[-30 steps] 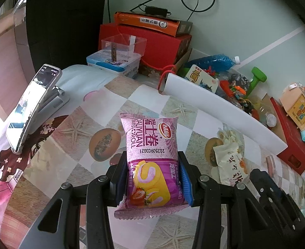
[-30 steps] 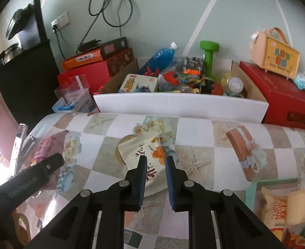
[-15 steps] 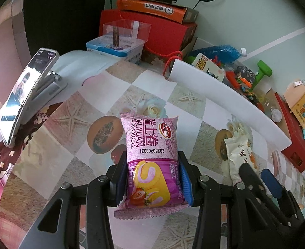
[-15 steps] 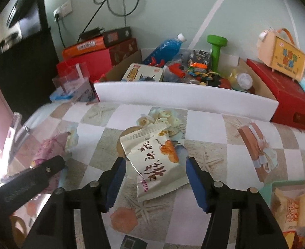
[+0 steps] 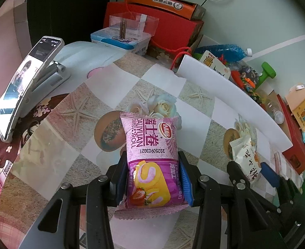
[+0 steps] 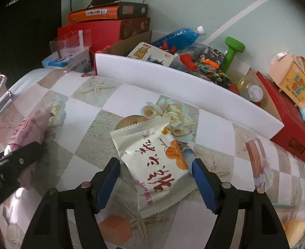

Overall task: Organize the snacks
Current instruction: 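Grasp the white biscuit packet with the right tool while the left tool holds the pink packet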

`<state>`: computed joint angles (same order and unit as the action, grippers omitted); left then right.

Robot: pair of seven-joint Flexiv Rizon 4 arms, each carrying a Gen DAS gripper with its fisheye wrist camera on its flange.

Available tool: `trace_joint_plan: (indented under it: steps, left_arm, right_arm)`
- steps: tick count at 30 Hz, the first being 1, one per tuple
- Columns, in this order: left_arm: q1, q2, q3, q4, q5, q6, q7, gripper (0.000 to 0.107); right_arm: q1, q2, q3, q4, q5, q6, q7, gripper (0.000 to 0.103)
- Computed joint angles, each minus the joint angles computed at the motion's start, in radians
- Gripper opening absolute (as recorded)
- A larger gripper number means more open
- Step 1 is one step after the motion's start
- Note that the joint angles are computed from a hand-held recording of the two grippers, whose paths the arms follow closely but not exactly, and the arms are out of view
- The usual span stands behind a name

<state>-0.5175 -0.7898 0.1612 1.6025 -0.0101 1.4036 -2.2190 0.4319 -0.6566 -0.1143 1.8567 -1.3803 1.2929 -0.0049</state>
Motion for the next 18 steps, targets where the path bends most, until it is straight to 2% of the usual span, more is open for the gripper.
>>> trace_joint_plan:
  steps: [4,9,11,15,18]
  left_arm:
    - [0.021,0.002,-0.023,0.008,-0.009,0.008,0.014,0.046]
    - [0.026,0.002,-0.029,0.012,-0.019,0.01,0.023,0.046]
    - [0.027,0.0,-0.029,0.011,-0.021,0.009,0.027,0.046]
    - [0.022,0.0,-0.025,0.01,-0.023,0.006,0.027,0.046]
    - [0.023,0.001,-0.026,0.011,-0.025,0.008,0.027,0.046]
  right_arm:
    - [-0.013,-0.012,0.022,-0.007,0.081,0.019,-0.093,0.079]
    - [-0.066,-0.033,0.117,-0.021,0.348,0.04,-0.311,0.08]
    - [-0.064,-0.036,0.133,-0.03,0.409,0.022,-0.371,0.08]
    - [-0.027,-0.037,0.106,-0.034,0.465,0.017,-0.426,0.079]
    - [0.007,-0.034,0.073,-0.03,0.496,0.031,-0.442,0.071]
